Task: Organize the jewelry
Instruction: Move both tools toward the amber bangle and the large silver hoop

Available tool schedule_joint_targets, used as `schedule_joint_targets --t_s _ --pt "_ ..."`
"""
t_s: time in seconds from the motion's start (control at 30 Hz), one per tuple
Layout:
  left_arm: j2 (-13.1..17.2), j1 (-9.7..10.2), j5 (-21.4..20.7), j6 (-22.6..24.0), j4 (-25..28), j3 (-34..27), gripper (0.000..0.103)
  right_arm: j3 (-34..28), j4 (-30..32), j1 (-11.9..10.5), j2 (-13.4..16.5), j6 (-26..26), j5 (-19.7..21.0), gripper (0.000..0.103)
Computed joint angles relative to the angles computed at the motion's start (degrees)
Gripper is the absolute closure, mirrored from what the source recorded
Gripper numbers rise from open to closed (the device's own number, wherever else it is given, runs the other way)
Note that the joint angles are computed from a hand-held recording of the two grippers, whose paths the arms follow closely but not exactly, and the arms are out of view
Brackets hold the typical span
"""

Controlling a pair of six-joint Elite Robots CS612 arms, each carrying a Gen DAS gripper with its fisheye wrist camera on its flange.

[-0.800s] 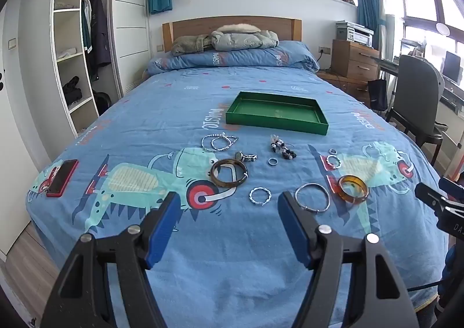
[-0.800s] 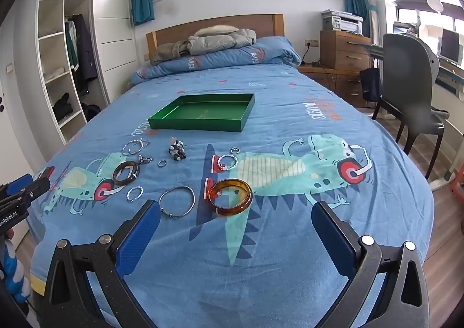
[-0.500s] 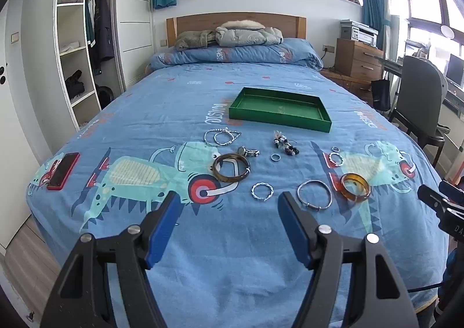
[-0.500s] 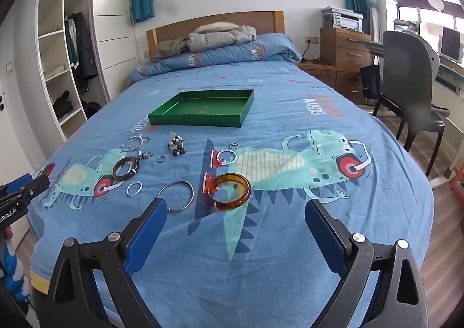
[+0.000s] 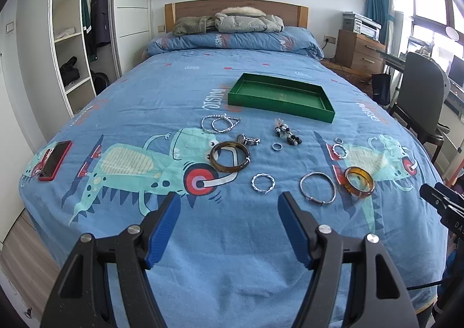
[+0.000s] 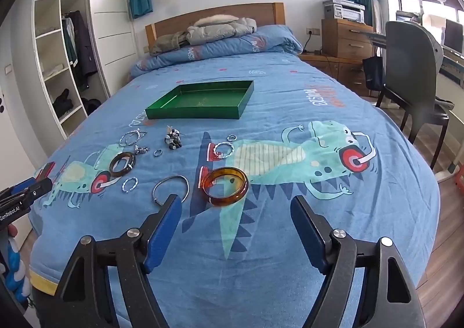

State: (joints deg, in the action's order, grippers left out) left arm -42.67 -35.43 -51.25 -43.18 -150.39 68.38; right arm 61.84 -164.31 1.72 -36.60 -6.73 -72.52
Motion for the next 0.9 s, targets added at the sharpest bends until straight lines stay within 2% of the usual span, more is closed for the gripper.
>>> schedule_joint_targets --t_s 0.4,0.77,0.9 --pt "1.44 1.0 -0.86 -0.33 2.25 -2.28 0.035 -3.12 2.62 0.03 1.79 -0.1 -0.8 0.036" --pt "2.75 1.72 -2.49 0.32 3.73 -4.54 0.036 -6.39 5.25 0.05 3.48 -0.42 0.22 0.05" --pt "3.35 2.04 -3.79 0.36 4.53 -5.54 0.036 -7.76 6.46 -0.01 4.16 -0.42 0.79 0.053"
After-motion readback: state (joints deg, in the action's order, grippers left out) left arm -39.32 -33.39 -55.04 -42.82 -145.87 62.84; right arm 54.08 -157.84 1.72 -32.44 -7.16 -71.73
